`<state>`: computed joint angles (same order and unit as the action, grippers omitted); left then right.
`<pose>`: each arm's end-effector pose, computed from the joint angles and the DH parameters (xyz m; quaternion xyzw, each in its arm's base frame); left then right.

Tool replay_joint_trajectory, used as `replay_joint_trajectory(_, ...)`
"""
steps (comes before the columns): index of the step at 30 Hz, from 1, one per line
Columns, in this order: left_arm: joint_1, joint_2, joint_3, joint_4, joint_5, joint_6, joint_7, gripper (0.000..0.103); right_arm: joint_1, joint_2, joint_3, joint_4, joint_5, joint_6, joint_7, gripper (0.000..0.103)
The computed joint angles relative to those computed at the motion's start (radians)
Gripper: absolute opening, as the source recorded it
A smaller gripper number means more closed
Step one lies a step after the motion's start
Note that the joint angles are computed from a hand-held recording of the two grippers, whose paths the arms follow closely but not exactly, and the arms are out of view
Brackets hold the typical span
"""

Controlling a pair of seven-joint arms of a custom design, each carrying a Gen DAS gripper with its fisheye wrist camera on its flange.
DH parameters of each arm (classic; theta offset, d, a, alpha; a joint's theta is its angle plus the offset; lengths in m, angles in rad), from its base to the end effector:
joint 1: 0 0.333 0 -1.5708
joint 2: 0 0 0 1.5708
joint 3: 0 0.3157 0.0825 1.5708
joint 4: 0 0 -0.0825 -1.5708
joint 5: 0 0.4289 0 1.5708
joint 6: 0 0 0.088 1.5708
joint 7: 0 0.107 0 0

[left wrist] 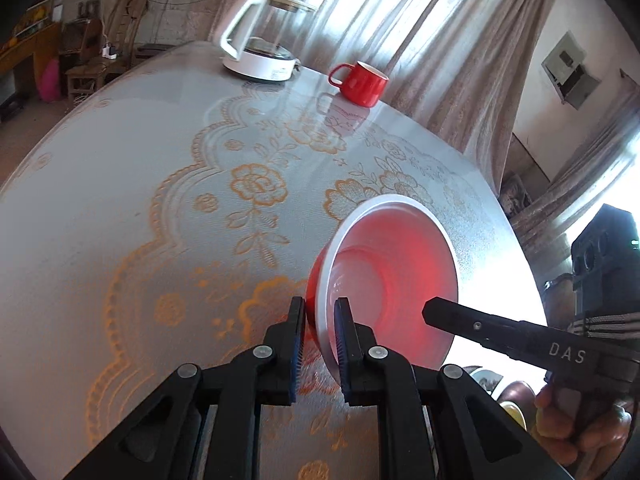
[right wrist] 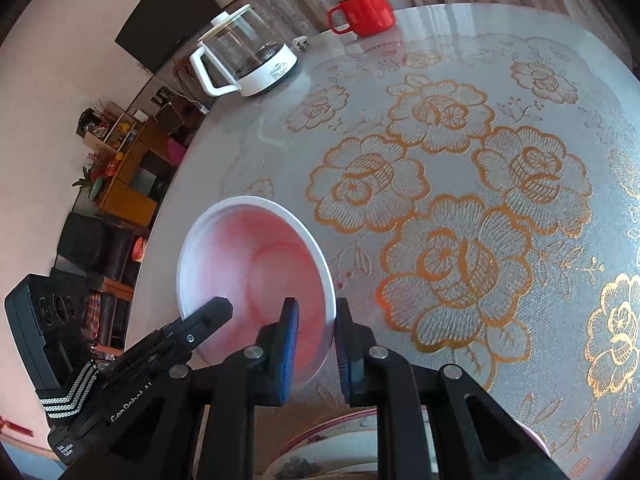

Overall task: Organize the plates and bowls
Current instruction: 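Lift the red-and-pink bowl with the right tool and carry it to the stack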

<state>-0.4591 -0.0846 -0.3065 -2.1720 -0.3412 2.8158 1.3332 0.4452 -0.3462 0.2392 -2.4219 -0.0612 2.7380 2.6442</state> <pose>0.4455 -0.4100 0.4887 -0.5699 0.7368 -0.3637 0.0062 0.4000 0.3363 0.4869 -0.5509 0.7688 -0.0306 0.3234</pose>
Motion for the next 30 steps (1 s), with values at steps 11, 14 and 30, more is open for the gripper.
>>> replay_joint_trajectory(11,-0.043,-0.243,0.056,-0.254,-0.022,0.041,-0.066,0.015,0.086,0.091,0.018,0.108,0.03,-0.036,-0.083,0.017)
replay_joint_trajectory(14,-0.075,-0.31,0.086,-0.323,-0.057,0.047,-0.052,0.015,0.108,0.097,0.03,0.117,0.026,-0.044,-0.097,0.017)
replay_joint_trajectory(30,-0.116,-0.563,0.077,-0.562,0.056,0.044,-0.217,0.015,0.192,0.113,0.099,0.164,-0.066,-0.13,-0.039,0.019)
